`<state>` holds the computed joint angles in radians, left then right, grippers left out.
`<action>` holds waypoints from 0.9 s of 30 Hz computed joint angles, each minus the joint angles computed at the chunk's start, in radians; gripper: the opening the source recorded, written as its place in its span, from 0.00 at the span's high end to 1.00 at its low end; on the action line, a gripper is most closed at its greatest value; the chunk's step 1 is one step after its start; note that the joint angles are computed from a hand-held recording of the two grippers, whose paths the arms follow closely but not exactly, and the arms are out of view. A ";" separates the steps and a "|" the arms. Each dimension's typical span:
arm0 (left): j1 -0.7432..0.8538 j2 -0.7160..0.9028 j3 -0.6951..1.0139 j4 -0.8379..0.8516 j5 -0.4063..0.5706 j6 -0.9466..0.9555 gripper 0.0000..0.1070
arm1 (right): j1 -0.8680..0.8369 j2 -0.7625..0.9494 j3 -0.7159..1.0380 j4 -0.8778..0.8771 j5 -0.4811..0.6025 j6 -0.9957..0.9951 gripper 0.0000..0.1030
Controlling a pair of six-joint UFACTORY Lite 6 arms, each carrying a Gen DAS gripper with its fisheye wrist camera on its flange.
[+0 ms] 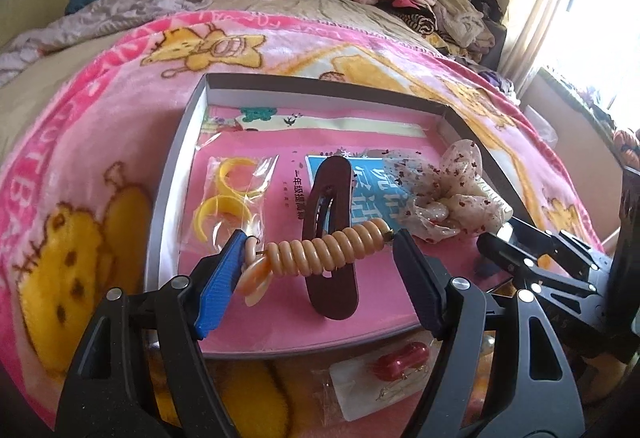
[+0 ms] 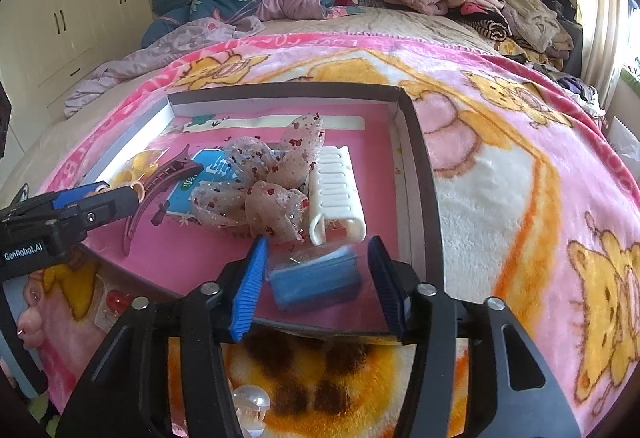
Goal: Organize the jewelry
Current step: 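Open the right tool to drop the blue clip while the left tool releases the hair tie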
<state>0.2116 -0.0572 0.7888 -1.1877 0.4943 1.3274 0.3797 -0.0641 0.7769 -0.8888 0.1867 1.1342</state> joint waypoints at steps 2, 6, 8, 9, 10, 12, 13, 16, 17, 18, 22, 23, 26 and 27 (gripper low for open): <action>0.017 0.004 0.001 -0.005 0.020 0.002 0.39 | 0.005 -0.010 -0.004 -0.019 0.009 0.020 0.47; 0.059 0.024 0.016 -0.008 0.070 -0.009 0.39 | 0.009 -0.032 -0.018 -0.006 0.013 0.008 0.45; 0.066 0.020 0.015 -0.002 0.071 -0.017 0.39 | 0.013 -0.046 -0.024 -0.002 0.020 0.006 0.44; 0.073 0.021 0.017 0.001 0.076 -0.019 0.38 | 0.015 -0.056 -0.030 0.001 0.023 0.005 0.44; 0.078 0.023 0.020 0.003 0.079 -0.021 0.38 | 0.016 -0.063 -0.033 0.006 0.027 0.002 0.44; 0.085 0.018 0.017 0.007 0.086 -0.024 0.38 | 0.020 -0.078 -0.040 0.020 0.034 -0.010 0.41; 0.085 0.016 0.015 0.007 0.084 -0.023 0.38 | 0.024 -0.084 -0.042 0.019 0.040 -0.007 0.40; 0.089 0.004 0.010 0.017 0.079 -0.029 0.37 | 0.032 -0.105 -0.051 0.014 0.051 0.002 0.37; 0.095 -0.002 0.008 0.020 0.085 -0.030 0.36 | 0.037 -0.114 -0.054 0.013 0.057 0.004 0.36; 0.098 -0.008 0.005 0.026 0.086 -0.035 0.33 | 0.040 -0.122 -0.058 0.014 0.060 0.005 0.35; 0.118 -0.044 -0.014 0.047 0.102 -0.052 0.32 | 0.052 -0.159 -0.070 0.029 0.082 -0.003 0.33; 0.124 -0.053 -0.018 0.052 0.107 -0.054 0.31 | 0.055 -0.169 -0.073 0.036 0.087 -0.009 0.32; 0.138 -0.086 -0.029 0.074 0.121 -0.070 0.27 | 0.064 -0.199 -0.082 0.051 0.103 -0.022 0.32; 0.143 -0.099 -0.033 0.079 0.126 -0.077 0.27 | 0.070 -0.205 -0.082 0.053 0.110 -0.021 0.32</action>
